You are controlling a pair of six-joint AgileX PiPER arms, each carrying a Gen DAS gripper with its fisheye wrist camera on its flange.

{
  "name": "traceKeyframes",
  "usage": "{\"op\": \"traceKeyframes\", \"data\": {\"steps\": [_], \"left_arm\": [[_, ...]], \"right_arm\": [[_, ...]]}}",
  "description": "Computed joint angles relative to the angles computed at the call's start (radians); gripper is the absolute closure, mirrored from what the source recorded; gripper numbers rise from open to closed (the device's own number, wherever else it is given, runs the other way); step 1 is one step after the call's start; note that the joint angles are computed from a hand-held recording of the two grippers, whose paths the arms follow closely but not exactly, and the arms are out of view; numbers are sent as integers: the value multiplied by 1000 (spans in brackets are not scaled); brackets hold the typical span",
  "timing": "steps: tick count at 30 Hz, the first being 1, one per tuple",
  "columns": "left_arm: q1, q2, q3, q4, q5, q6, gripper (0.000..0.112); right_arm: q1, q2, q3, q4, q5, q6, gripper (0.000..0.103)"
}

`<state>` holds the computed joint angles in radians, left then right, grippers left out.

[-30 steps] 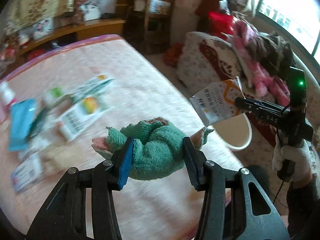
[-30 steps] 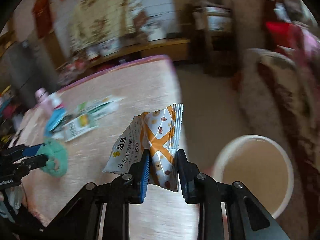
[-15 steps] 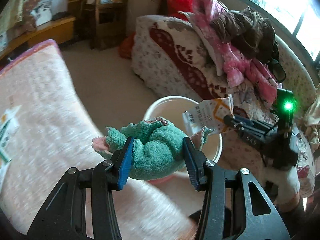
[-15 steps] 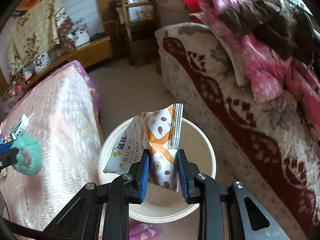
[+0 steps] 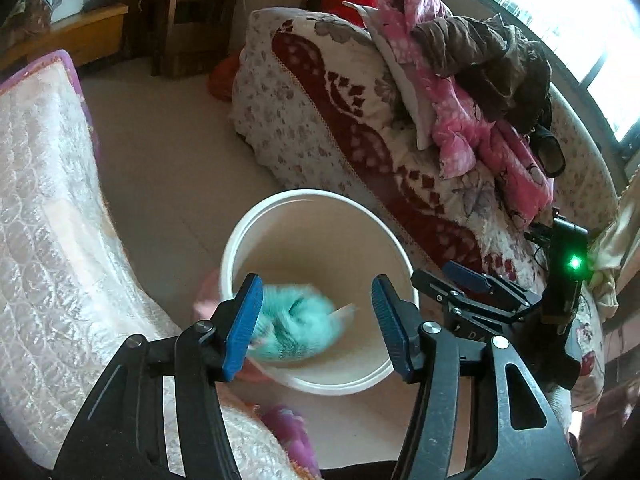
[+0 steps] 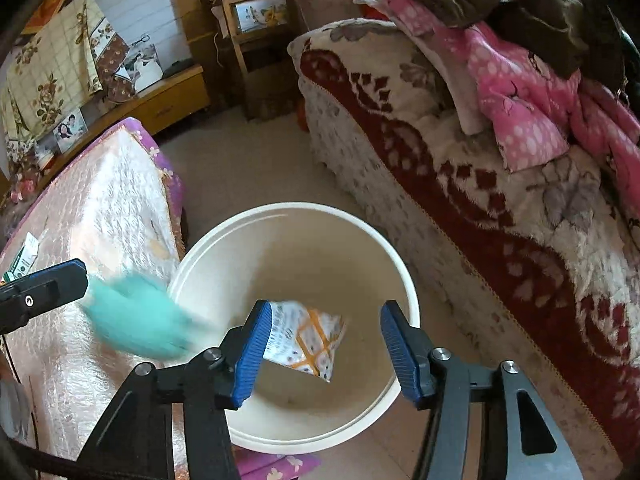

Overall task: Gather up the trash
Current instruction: 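Carry both items over the white bucket and open both tools to drop them, then return both tools to the bed toward the white medicine box and tissue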

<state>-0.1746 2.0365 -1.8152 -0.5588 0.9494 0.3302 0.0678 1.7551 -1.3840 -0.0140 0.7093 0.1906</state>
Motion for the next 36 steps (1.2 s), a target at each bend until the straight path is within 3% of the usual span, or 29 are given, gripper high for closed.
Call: {"op": "traceKeyframes", "data": {"steps": [3,9,12,14,16,27,36], "left_arm": [[12,-48,55,24,-24,8,57],[61,-237,268,188,-150,-30,57],[130,-324,368,204,-189,-13,57],[178,-372,424,211,-212,4,57],[234,-426,488,230,-238,17,57],[602,-602,676,102,-248,301,57],[977,-662,725,-133,-157,696,57]], "right_arm": [[0,-11,13,51,-10,-23,49],[70,-55,30,149,-22,-52,49],[158,-69,17,111,-27,4,47],[222,-66,-5,71,-24,55,38],[277,-62,-28,51,-25,90,37],[556,49,-263,-67,78,266,36],[773,150,-486,-169,225,430,34]]}}
